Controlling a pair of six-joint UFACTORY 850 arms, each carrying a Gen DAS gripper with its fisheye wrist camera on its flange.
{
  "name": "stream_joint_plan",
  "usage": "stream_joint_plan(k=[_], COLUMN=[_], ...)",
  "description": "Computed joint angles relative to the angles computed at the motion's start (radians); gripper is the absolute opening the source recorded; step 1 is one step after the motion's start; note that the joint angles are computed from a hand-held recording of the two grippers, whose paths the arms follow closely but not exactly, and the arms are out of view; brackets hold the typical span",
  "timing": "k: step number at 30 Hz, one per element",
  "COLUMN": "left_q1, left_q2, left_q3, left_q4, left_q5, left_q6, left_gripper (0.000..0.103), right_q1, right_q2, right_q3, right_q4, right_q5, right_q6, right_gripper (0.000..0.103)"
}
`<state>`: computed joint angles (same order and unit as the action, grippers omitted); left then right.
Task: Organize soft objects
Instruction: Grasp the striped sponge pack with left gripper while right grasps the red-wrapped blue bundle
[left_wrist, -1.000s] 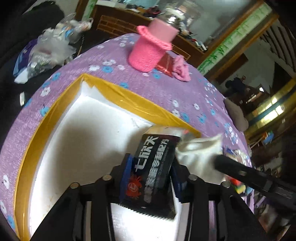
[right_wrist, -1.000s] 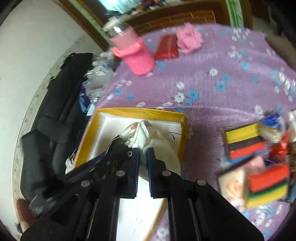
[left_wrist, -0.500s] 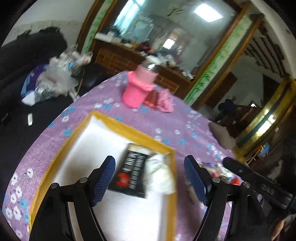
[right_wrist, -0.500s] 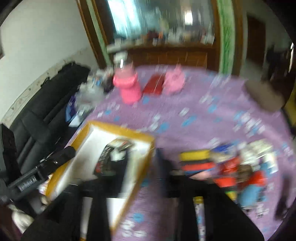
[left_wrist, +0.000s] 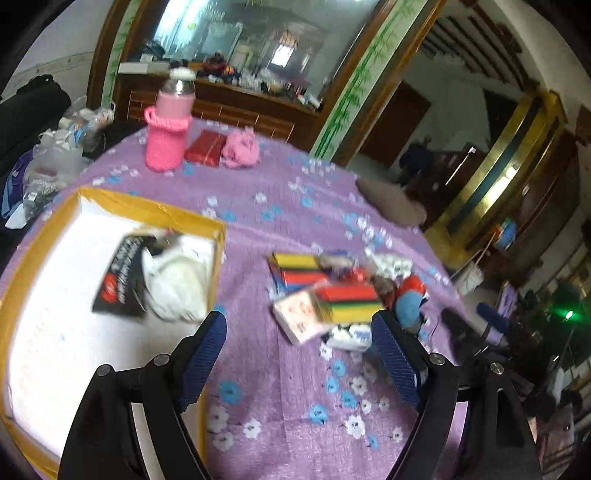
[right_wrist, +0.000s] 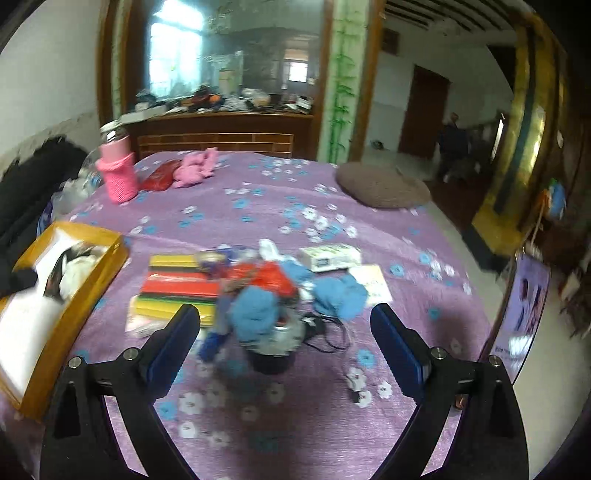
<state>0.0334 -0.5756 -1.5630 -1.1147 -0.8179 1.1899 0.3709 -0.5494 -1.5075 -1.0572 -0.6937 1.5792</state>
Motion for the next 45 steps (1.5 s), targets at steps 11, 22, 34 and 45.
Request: stream_joint_plan(k=[11, 22, 34, 45], left_q1=[-0.141, -0.269, -0.21, -0.316], left_q2=[-0.032, -0.354, -0.002, 0.04], left_q3=[-0.055, -0.524, 0.0, 0.162], left_q4=[0.18, 0.465, 0.278, 0.224], left_q5=[0.146, -0.095, 0.096, 0.298], left_q6=[-0.068, -0.365, 0.124, 0.188], left_gripper=[0.081, 0.057, 0.066, 0.068], right_q1=[-0.072, -0.113, -0.135, -0.158], right_q2=[0.1, 0.142, 0.148, 0.113], right_q3=[0.193, 0.252, 0.247, 0.191], right_q4=[-0.279, -0.414, -0.276, 0.119], right_q5=[0.232, 0.367, 0.461, 0.486], right_q6=[0.431, 0.631, 0.509, 0.127], right_gripper=[0.093, 0.093, 0.093, 0.093])
